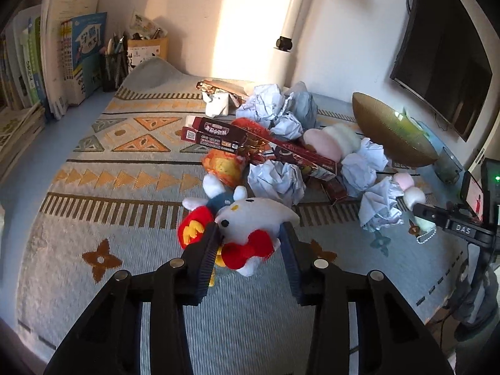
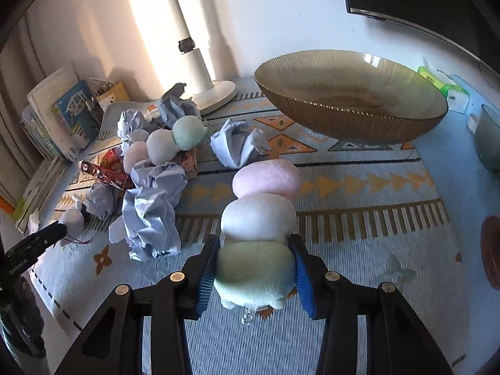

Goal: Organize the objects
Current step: 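Carry Hello Kitty plush in left tool and pastel ball plush in right tool into the amber bowl, releasing both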

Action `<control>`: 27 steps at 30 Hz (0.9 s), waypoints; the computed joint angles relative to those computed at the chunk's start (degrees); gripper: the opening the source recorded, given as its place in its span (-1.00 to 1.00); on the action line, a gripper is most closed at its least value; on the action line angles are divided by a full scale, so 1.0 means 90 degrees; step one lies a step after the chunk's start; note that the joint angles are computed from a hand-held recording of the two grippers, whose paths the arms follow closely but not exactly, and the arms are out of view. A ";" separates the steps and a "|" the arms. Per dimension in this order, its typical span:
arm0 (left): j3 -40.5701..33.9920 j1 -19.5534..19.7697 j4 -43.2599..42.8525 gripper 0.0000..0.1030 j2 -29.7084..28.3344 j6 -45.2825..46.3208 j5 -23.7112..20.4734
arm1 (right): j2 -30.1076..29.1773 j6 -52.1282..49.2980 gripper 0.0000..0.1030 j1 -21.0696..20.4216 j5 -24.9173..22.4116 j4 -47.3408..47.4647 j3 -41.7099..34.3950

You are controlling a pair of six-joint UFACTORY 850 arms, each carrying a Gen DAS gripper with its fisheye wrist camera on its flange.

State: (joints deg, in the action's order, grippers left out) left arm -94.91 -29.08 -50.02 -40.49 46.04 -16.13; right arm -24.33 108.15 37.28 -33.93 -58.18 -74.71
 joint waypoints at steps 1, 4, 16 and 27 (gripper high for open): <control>-0.0012 0.0005 0.0075 -0.28 -0.0021 -0.0066 -0.0033 | 0.0013 -0.0008 -0.14 -0.0004 0.0026 0.0052 0.0030; -0.0065 0.0021 0.0336 0.11 -0.0118 -0.0557 -0.0088 | -0.0088 -0.0439 -0.13 -0.0094 0.0047 0.0492 -0.0046; -0.0415 -0.0176 0.1286 0.10 -0.0474 -0.1694 -0.0042 | -0.0685 -0.1489 0.20 0.0023 -0.0944 0.1043 -0.0813; -0.1030 -0.0585 0.0100 0.04 -0.0191 0.0137 0.0201 | 0.0370 0.0029 -0.14 0.0027 -0.0953 -0.0583 -0.0149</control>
State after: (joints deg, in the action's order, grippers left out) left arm -104.18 -34.34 -49.13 -42.20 47.27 -14.32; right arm -21.00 108.40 37.52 -42.50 -63.44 -76.04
